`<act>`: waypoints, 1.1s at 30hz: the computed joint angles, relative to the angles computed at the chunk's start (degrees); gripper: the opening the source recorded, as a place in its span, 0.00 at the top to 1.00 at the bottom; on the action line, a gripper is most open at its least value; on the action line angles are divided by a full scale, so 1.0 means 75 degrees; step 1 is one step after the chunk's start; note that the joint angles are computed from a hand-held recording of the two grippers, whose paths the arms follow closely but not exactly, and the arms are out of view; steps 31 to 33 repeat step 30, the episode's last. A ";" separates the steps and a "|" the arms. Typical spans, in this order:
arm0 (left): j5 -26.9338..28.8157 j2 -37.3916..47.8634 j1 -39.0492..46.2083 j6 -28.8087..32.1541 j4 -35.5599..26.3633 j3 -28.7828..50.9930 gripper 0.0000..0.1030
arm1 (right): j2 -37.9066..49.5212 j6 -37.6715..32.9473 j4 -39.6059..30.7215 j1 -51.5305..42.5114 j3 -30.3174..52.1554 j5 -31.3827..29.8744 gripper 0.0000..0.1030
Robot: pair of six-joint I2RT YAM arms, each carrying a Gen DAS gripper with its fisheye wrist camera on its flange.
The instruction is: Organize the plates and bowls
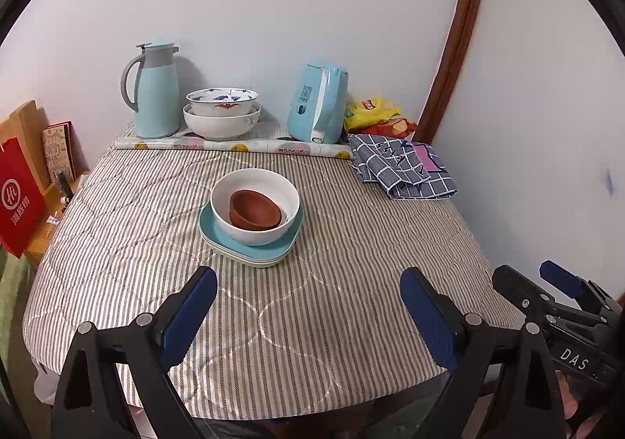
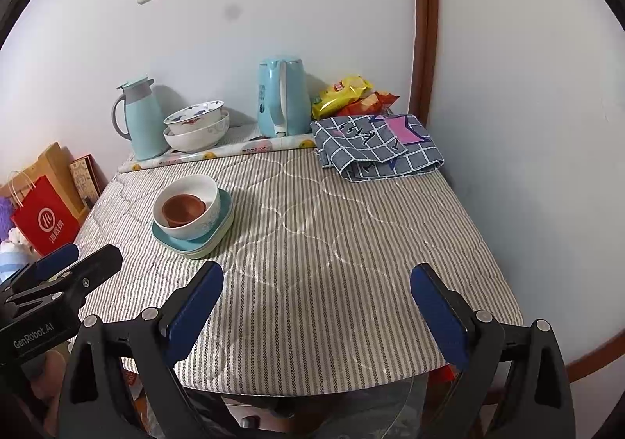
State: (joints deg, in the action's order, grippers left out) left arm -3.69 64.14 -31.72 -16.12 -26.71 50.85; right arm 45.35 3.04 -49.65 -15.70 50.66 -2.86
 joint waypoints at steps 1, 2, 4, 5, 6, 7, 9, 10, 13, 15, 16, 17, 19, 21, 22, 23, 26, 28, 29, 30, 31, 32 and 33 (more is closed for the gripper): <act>-0.0007 -0.0003 0.0000 -0.0004 -0.0005 0.0002 0.08 | 0.0004 0.0006 -0.0010 0.0005 0.0012 0.0004 0.07; -0.0009 -0.0004 -0.0006 -0.0007 -0.0007 0.0004 0.08 | 0.0003 0.0010 -0.0015 0.0008 0.0019 0.0007 0.07; -0.0015 -0.0001 -0.0009 -0.0015 -0.0008 0.0006 0.08 | 0.0007 -0.0015 -0.0003 -0.0016 0.0015 -0.0018 0.07; -0.0018 -0.0002 -0.0008 -0.0015 -0.0016 0.0009 0.08 | 0.0011 -0.0005 -0.0002 -0.0003 0.0021 -0.0006 0.07; -0.0023 -0.0020 -0.0013 -0.0011 -0.0025 0.0003 0.08 | 0.0016 0.0019 -0.0006 0.0022 0.0027 0.0016 0.07; -0.0026 -0.0033 -0.0018 -0.0006 -0.0027 0.0001 0.08 | 0.0016 0.0013 -0.0002 0.0015 0.0028 -0.0003 0.07; -0.0040 -0.0031 -0.0027 -0.0012 -0.0033 0.0006 0.08 | 0.0027 0.0009 0.0000 0.0021 0.0038 0.0003 0.07; -0.0044 -0.0028 -0.0032 -0.0019 -0.0038 0.0012 0.08 | 0.0041 0.0017 0.0003 0.0037 0.0046 0.0018 0.07; -0.0052 -0.0014 -0.0030 -0.0020 -0.0049 0.0029 0.08 | 0.0043 0.0037 -0.0014 0.0050 0.0062 0.0028 0.07; -0.0047 -0.0011 -0.0030 -0.0027 -0.0049 0.0032 0.08 | 0.0047 0.0026 0.0003 0.0033 0.0055 0.0012 0.07; -0.0043 -0.0009 -0.0026 -0.0033 -0.0051 0.0034 0.08 | 0.0049 0.0030 0.0010 0.0032 0.0055 0.0011 0.07; -0.0058 -0.0007 -0.0040 -0.0032 -0.0054 0.0039 0.08 | 0.0048 0.0040 0.0011 0.0039 0.0054 0.0016 0.07; -0.0031 0.0000 -0.0010 -0.0018 -0.0069 0.0051 0.08 | 0.0052 0.0033 0.0016 0.0047 0.0052 0.0026 0.07; 0.0014 -0.0011 0.0014 0.0011 -0.0063 0.0044 0.08 | 0.0053 0.0061 0.0001 0.0062 0.0056 0.0045 0.07; 0.0016 -0.0019 0.0020 0.0022 -0.0060 0.0038 0.08 | 0.0064 0.0062 0.0004 0.0057 0.0066 0.0025 0.07; -0.0014 -0.0028 0.0012 0.0015 -0.0058 0.0034 0.08 | 0.0041 0.0071 0.0006 0.0085 0.0045 0.0046 0.07; 0.0002 -0.0020 0.0026 0.0000 -0.0033 0.0042 0.08 | 0.0016 0.0065 0.0013 0.0089 0.0030 0.0041 0.07; -0.0049 -0.0082 -0.0008 -0.0021 -0.0020 -0.0008 0.08 | 0.0032 0.0087 0.0027 0.0135 0.0041 0.0070 0.07; -0.0041 -0.0094 -0.0010 -0.0008 0.0005 -0.0029 0.08 | 0.0023 0.0114 0.0034 0.0166 0.0029 0.0098 0.07; -0.0015 -0.0100 -0.0002 0.0013 0.0027 -0.0051 0.08 | 0.0017 0.0118 0.0027 0.0160 0.0026 0.0087 0.07; -0.0015 -0.0100 -0.0002 0.0013 0.0027 -0.0051 0.08 | 0.0017 0.0118 0.0027 0.0160 0.0026 0.0087 0.07; -0.0015 -0.0100 -0.0002 0.0013 0.0027 -0.0051 0.08 | 0.0017 0.0118 0.0027 0.0160 0.0026 0.0087 0.07; -0.0015 -0.0100 -0.0002 0.0013 0.0027 -0.0051 0.08 | 0.0017 0.0118 0.0027 0.0160 0.0026 0.0087 0.07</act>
